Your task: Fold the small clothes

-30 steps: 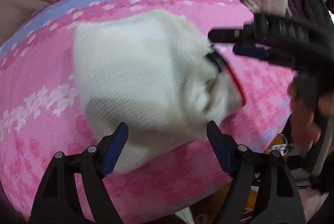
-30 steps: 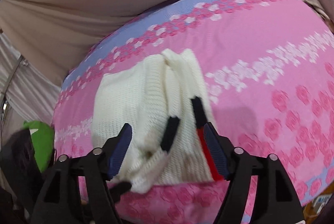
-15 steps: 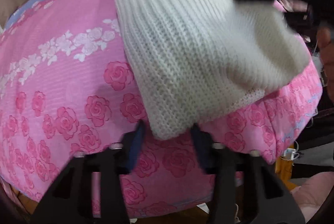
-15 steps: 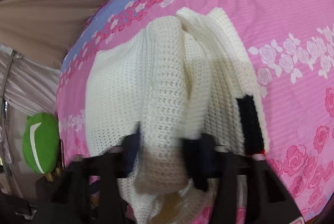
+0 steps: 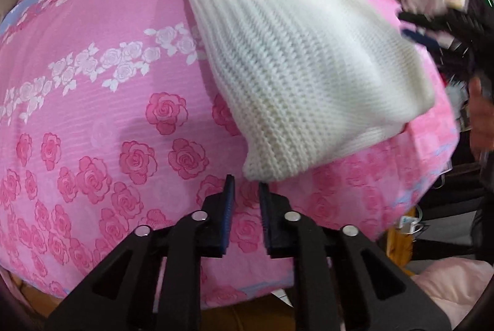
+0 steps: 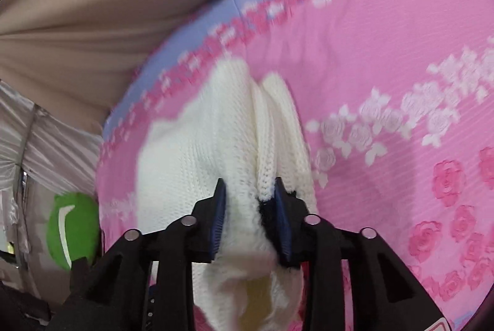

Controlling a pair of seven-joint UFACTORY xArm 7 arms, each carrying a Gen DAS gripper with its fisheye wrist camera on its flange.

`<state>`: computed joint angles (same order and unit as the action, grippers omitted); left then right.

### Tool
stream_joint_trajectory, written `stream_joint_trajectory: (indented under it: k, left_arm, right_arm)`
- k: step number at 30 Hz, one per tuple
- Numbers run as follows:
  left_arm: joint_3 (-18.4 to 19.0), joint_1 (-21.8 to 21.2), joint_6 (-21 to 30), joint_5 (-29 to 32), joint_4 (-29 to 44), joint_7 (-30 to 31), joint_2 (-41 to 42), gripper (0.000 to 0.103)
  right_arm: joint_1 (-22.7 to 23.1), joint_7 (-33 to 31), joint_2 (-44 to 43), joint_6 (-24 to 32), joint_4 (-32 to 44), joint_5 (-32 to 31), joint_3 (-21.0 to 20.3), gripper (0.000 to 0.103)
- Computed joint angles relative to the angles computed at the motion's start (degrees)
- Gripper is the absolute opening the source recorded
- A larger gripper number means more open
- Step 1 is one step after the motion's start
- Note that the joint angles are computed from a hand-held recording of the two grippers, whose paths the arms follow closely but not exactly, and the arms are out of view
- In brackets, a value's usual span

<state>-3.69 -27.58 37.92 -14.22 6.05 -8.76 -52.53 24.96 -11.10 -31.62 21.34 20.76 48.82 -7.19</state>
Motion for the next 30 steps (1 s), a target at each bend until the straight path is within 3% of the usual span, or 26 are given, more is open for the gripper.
stream_joint_trajectory:
  k: [3,4,6,8,11,13,14,15,16,18,20,22,24,26,28,30]
  left_arm:
    - [-1.15,1.0,1.73,1.59,-0.38,-0.43,-5.24,0.04]
    - [-2.31,1.17,1.51,2.32,-0.42,-1.13,-6.75,0.044]
    - [-4.33,0.82,-0.36,3.5,0.65,-2.58,-5.28,0.062]
    - [-4.34,-0.32,-2.11,4.53,2.45,-1.54,0.51,0.064]
    - [-4.02,-3.39,-3.83,4.87,4.2,1.71,6.66,0.064]
    - [-5.83,-2.93,-5.25,6.5,4.25,1.65,7.74,0.063]
    - [-6.3,-2.36,-5.39,7.1,4.61,1.05,8.58,0.05]
    - [-5.74,-1.31,-5.19,7.3,5.04,0.52,9.96,0.025]
    - [-4.02,-0.52,-4.28,6.62,5.54,0.39,10.81,0.022]
    - [-0.45,0.37,-3.07,4.59,5.34,1.57,9.16,0.019]
    - [0.27,1.31,-1.97,4.36,5.49,3.06,8.22,0.018]
    - [0.09,1.67,-1.63,4.02,5.5,4.12,9.29,0.018]
    - [-2.4,2.21,-1.72,4.65,5.58,3.02,11.36,0.018]
    - [-3.45,2.51,-1.11,5.47,5.79,2.36,11.67,0.018]
    - [-2.91,1.83,-0.57,5.18,5.63,3.03,10.38,0.019]
    - [-2.05,0.87,0.37,4.68,4.95,4.46,6.36,0.022]
  right_arm:
    - [-6.49,6.99,-12.45,5.49,-5.24,-9.55,4.89,0.044]
    - [-7.3,8.93,-17.02,8.13,-7.31,-11.92,5.55,0.049]
    - [-7.63,12.39,-23.57,12.22,-10.63,-15.44,7.07,0.05]
    - [-5.87,15.62,-26.29,13.2,-12.54,-17.32,9.44,0.054]
    - [-1.91,18.17,-21.73,8.65,-13.5,-18.14,11.27,0.055]
    - [0.38,18.53,-17.28,5.47,-12.51,-18.86,10.81,0.055]
    - [1.28,18.65,-16.56,4.55,-12.35,-19.13,10.2,0.053]
    - [1.99,18.71,-16.68,3.76,-12.52,-19.32,9.51,0.041]
    - [2.92,18.38,-17.16,3.11,-12.82,-19.44,8.22,0.011]
    - [3.92,18.36,-19.69,4.13,-13.29,-19.01,4.18,0.011]
    - [3.62,19.5,-27.55,4.83,-15.47,-17.82,0.63,0.011]
    - [-0.94,18.84,-33.64,9.2,-17.0,-16.58,0.42,0.01]
    - [-2.55,20.35,-30.13,10.27,-18.6,-21.16,-0.1,0.01]
    - [0.36,19.17,-22.45,6.03,-20.78,-20.94,-3.39,0.01]
    - [-0.98,19.04,-24.12,6.51,-21.34,-16.0,-3.34,0.014]
    - [-3.67,21.63,-27.7,10.76,-20.59,-18.32,-1.79,0.021]
